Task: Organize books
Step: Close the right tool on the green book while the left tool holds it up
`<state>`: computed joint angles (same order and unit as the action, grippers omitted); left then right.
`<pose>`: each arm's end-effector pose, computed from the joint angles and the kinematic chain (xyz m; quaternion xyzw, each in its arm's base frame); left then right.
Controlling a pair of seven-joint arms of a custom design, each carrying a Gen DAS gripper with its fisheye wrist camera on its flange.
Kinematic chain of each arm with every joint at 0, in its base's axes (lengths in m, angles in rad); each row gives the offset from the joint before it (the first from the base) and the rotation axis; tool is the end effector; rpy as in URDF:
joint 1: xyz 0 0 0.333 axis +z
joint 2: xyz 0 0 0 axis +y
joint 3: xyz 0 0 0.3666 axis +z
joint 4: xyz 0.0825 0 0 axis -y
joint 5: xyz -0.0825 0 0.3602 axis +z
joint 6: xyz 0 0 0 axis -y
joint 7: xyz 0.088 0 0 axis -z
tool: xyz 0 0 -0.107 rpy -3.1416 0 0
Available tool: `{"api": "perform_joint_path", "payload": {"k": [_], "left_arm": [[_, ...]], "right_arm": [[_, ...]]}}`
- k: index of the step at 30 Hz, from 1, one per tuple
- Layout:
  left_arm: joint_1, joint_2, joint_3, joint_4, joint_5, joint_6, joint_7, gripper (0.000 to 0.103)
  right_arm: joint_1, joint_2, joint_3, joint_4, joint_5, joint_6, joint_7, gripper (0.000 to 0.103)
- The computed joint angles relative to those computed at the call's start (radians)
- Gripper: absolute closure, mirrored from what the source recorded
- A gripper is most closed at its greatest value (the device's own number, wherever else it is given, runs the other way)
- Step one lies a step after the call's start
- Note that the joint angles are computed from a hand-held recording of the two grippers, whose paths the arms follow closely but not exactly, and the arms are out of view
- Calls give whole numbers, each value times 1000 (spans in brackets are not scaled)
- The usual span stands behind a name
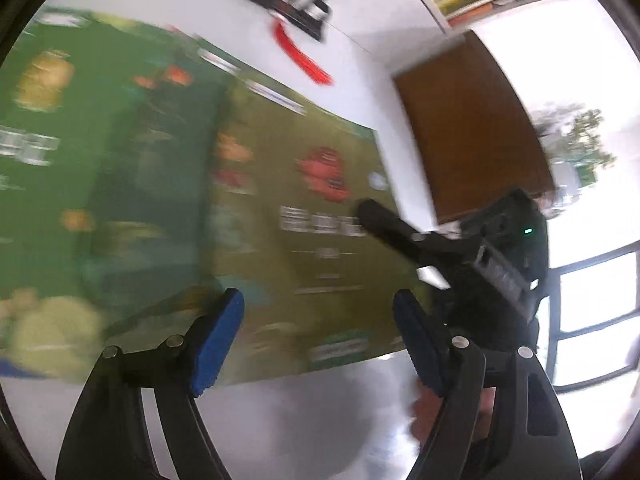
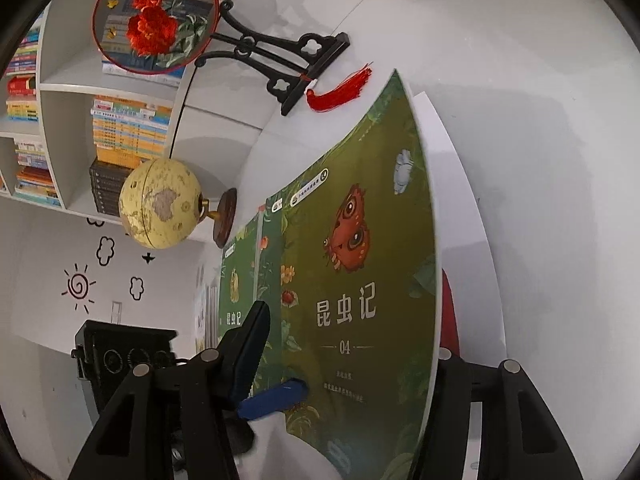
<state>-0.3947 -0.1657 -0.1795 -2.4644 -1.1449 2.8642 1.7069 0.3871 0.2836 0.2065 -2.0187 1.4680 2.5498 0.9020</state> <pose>0.4079 -0.2071 0.4629 0.7535 -0.5467 0.3505 0.1030 0.5161 0.3221 0.3942 -0.6347 0.6145 0.2544 0.3935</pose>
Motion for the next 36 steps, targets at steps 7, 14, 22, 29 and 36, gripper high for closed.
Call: {"api": "perform_joint_path", "payload": {"k": [7,14,22,29,36], "left_arm": [[-14,-96,18,-117,78,-13,-99,29],[-76,-97,51,-133,-15,-6,-28,29],[-40,-70,31,-105,-88,-9,44,29],[-31,-87,13,-108,-54,-3,61,28],[-116,-154,50,-140,-25,3,36,28]], "right_arm": [[44,1,-12,28,-296,32,109,47],[77,-17,18,6,-551,83,133,45],[70,-48,34,-37,-545,58,56,45],[75,-49,27,-31,-564,33,55,45],[72,-63,27,-36,-594,-18,47,45]]}}
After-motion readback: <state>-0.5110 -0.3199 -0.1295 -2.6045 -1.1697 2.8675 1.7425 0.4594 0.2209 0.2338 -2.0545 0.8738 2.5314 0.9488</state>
